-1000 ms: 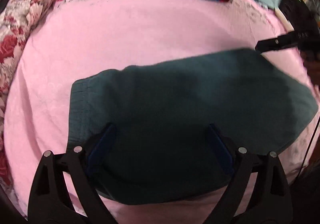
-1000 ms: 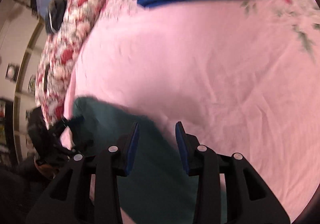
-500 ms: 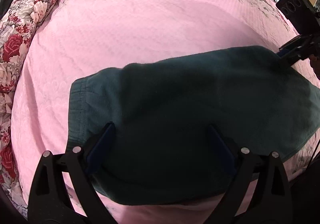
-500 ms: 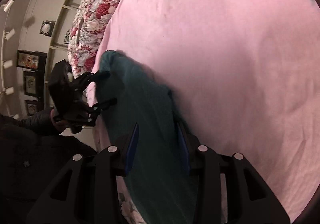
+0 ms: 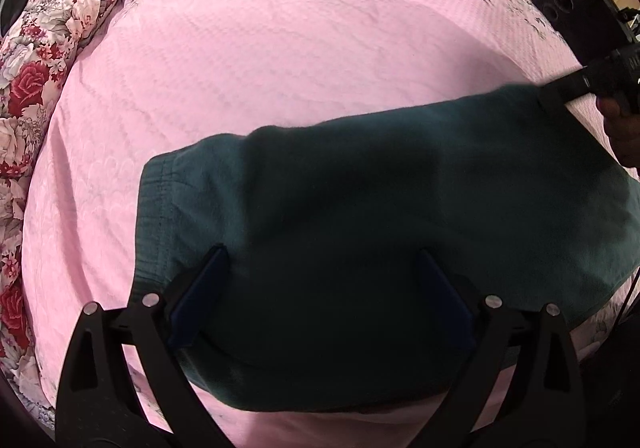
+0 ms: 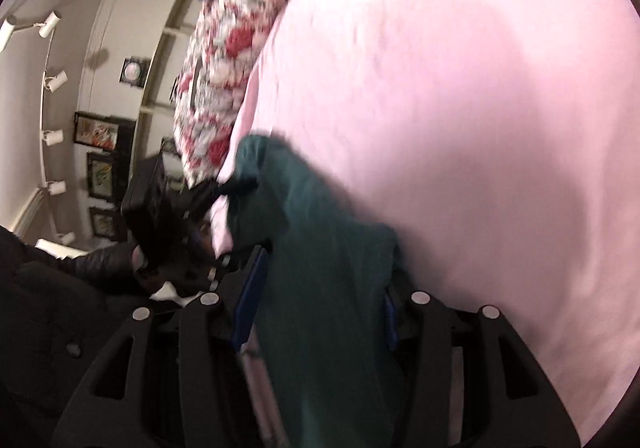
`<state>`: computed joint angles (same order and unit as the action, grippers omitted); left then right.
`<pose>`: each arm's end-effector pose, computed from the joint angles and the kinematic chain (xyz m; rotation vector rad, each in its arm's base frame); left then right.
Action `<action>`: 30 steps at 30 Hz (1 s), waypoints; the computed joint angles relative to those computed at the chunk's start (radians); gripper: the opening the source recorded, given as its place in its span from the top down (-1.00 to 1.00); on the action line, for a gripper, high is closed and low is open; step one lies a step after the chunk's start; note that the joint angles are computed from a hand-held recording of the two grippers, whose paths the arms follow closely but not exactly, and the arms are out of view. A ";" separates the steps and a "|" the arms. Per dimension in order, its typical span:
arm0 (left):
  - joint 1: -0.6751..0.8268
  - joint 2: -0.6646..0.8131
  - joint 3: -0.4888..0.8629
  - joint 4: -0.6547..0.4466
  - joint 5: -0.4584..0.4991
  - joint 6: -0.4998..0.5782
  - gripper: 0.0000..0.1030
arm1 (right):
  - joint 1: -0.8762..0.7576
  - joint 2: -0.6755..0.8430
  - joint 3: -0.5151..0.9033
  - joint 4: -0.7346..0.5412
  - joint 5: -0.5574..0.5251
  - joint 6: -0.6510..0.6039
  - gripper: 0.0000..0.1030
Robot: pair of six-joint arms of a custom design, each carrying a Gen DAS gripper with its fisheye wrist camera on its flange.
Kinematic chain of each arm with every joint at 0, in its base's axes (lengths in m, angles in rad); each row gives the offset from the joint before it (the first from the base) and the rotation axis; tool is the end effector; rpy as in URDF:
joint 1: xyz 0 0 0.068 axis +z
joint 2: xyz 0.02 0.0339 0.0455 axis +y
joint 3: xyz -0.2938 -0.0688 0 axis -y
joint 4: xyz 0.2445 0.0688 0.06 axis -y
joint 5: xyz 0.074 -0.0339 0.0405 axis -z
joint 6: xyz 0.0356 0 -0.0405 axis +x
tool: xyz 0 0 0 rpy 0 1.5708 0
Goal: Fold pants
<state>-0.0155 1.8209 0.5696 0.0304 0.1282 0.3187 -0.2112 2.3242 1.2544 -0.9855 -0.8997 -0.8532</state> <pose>0.2638 -0.0086 0.0822 0.4926 2.7312 -0.1020 0.3444 -0.0453 0.0571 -0.5459 2.6622 1.4611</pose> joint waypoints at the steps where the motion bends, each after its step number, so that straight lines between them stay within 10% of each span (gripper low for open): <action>1: -0.001 0.000 -0.003 0.004 0.000 -0.002 -0.90 | -0.011 -0.011 -0.012 0.032 -0.007 0.013 0.08; 11: 0.018 -0.009 -0.052 0.080 0.027 0.023 -0.91 | -0.039 -0.029 -0.049 0.165 0.003 0.139 0.28; 19: 0.046 -0.022 -0.095 0.142 0.076 0.070 -0.92 | -0.089 -0.342 -0.271 0.343 0.122 0.282 0.16; 25: 0.113 -0.047 -0.082 0.055 0.148 0.260 -0.92 | 0.004 -0.542 -0.590 0.544 0.063 0.499 0.16; 30: 0.219 -0.063 -0.102 0.025 0.219 0.464 -0.92 | 0.125 -0.759 -0.877 0.739 0.268 0.681 0.16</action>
<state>0.2038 1.7583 0.4677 0.0551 0.3473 0.7829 -0.0864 1.5647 0.3773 -0.2465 -0.6314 -0.1723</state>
